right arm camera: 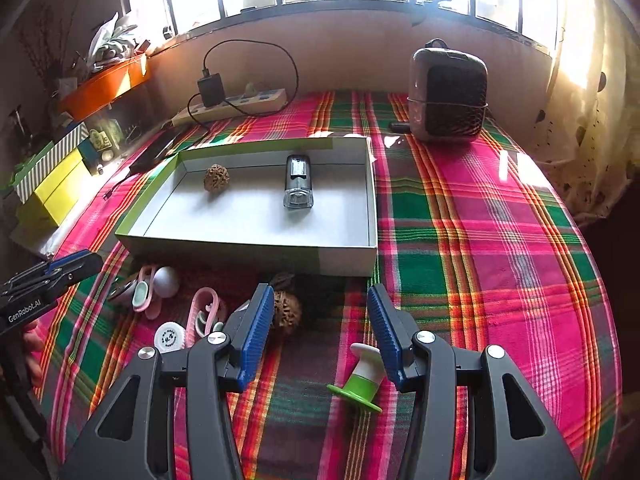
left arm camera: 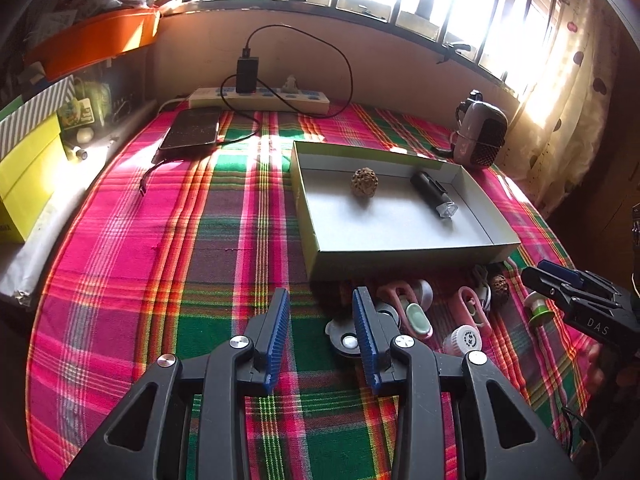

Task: Organize objects
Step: 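Lift both tools out of the box and back over the table, then move left tool to the black three-dot oval device while right tool approaches the green-white spool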

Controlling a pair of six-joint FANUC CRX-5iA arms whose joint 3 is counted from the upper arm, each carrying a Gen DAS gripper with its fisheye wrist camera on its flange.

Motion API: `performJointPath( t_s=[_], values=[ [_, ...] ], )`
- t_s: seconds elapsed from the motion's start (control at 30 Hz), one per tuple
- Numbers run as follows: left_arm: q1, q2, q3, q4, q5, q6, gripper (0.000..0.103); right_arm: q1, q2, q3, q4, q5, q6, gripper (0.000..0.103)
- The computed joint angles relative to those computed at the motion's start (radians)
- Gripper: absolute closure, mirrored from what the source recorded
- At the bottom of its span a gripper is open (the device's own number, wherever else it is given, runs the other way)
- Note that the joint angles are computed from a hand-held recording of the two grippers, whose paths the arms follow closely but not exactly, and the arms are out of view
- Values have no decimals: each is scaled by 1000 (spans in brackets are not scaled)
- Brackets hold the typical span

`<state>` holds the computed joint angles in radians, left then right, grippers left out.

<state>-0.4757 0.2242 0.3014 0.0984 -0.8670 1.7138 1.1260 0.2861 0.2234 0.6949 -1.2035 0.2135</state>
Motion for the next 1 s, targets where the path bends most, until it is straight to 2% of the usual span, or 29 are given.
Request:
performJointPath(
  t_s=[0.23,0.3,0.4,0.7,1.0],
  values=[
    [-5,-19,-50,71,38,-114,69,14,-28,-42,-3,0,-29,53],
    [-7,-20,-53,74,31,-130,69,21,-37,-58,5,1,-35,49],
    [-8,-23,-60,79,25,-136,68,28,-47,-72,9,0,-41,46],
    [-20,-10,-41,42,1,-123,68,46,-65,-103,38,-39,-86,45],
    [-32,19,-8,28,-24,-126,68,42,-68,-119,2,-39,-63,45]
  ],
)
